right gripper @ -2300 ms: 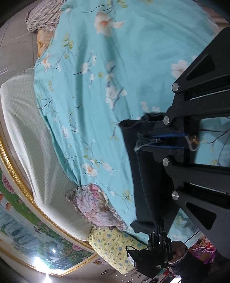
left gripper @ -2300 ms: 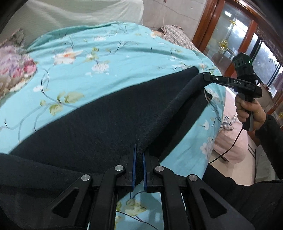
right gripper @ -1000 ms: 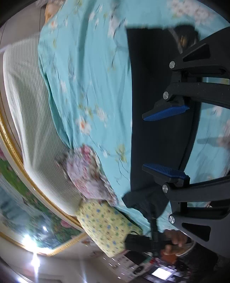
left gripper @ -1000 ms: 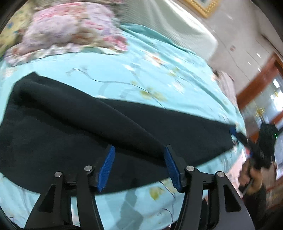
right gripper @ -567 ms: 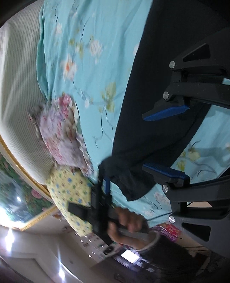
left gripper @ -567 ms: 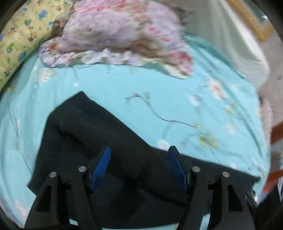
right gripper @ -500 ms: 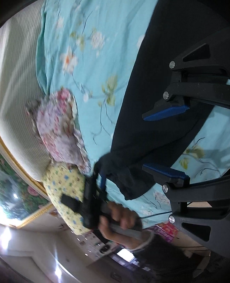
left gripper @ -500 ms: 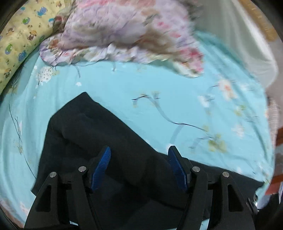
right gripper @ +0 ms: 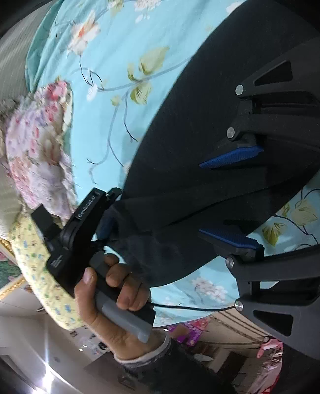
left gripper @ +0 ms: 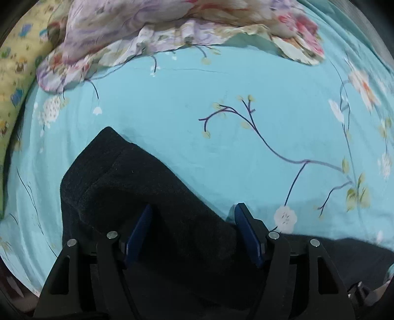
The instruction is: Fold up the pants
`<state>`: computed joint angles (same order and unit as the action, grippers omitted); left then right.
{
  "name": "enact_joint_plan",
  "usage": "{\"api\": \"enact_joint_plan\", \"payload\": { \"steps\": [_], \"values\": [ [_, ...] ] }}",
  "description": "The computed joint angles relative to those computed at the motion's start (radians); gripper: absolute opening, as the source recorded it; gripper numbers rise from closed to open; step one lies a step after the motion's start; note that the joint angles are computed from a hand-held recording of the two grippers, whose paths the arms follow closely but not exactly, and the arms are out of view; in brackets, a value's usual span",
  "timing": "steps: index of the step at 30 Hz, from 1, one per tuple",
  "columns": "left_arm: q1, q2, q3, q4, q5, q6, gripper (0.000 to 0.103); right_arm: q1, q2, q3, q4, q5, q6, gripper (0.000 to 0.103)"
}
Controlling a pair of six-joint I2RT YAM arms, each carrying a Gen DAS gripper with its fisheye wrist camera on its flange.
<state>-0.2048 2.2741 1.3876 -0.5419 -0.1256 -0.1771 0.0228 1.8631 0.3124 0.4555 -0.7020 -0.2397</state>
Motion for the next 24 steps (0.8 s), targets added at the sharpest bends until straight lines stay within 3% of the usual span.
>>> {"api": "enact_joint_plan", "payload": {
  "steps": [1, 4, 5, 6, 7, 8, 17, 24],
  "values": [
    [-0.002, -0.021, -0.045, 0.046, -0.016, 0.016, 0.061, 0.016, 0.013, 0.003, 0.008, 0.009, 0.002, 0.052],
    [0.01, -0.076, -0.143, 0.136, -0.013, 0.034, 0.038, 0.072, 0.051, -0.001, 0.073, 0.063, 0.021, 0.051],
    [0.023, -0.104, -0.184, 0.168, 0.002, 0.038, 0.025, 0.084, 0.061, -0.003, 0.091, 0.079, 0.029, 0.046],
    [0.038, -0.13, -0.219, 0.193, 0.023, 0.041, 0.014, 0.091, 0.07, -0.003, 0.103, 0.088, 0.036, 0.029],
    [0.06, -0.162, -0.258, 0.219, 0.055, 0.045, 0.012, 0.09, 0.07, -0.001, 0.098, 0.09, 0.036, 0.015],
    [0.082, -0.202, -0.309, 0.259, 0.091, 0.047, 0.008, 0.087, 0.067, -0.002, 0.099, 0.094, 0.039, 0.012],
    [0.261, -0.645, -0.845, 0.579, 0.381, -0.029, 0.004, 0.039, -0.165, -0.095, 0.037, 0.046, 0.024, 0.007],
    [0.419, -0.764, -1.083, 0.787, 0.566, -0.077, 0.004, 0.062, -0.322, -0.136, -0.068, 0.077, -0.023, 0.007]
  ]
}}
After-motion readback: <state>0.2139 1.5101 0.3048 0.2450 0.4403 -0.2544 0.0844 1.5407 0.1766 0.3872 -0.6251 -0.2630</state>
